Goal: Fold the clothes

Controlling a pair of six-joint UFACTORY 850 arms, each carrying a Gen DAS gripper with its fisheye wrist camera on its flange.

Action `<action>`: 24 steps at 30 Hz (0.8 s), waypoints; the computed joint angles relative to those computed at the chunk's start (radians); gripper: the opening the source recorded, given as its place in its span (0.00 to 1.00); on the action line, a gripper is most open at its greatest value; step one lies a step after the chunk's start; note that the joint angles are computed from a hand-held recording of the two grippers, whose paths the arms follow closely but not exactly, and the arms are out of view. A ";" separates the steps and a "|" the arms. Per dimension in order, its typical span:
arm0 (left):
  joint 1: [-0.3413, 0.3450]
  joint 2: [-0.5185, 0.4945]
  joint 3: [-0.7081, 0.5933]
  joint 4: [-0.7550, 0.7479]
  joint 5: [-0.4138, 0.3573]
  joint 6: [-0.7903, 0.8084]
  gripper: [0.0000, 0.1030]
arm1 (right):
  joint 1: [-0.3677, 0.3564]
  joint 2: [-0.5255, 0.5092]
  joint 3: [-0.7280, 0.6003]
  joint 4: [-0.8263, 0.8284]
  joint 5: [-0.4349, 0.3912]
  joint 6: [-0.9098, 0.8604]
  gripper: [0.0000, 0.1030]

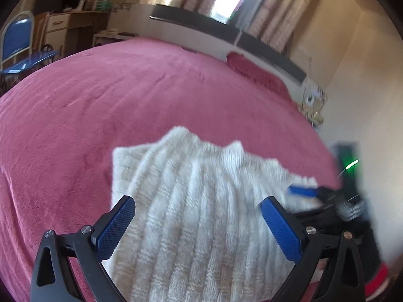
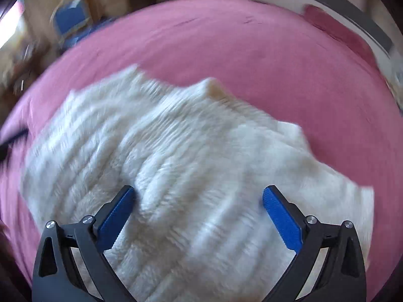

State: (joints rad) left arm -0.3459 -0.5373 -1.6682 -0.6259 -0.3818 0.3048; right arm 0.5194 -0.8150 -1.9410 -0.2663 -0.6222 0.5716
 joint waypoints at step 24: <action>-0.122 -0.111 -0.130 0.489 -0.140 -0.218 1.00 | -0.098 0.240 0.427 0.036 0.212 0.030 1.00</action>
State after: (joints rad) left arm -0.4682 -0.6481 -1.7984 -0.1367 -0.5215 0.0869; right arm 0.4219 -0.5751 -1.5139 -0.2307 -0.4104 0.6011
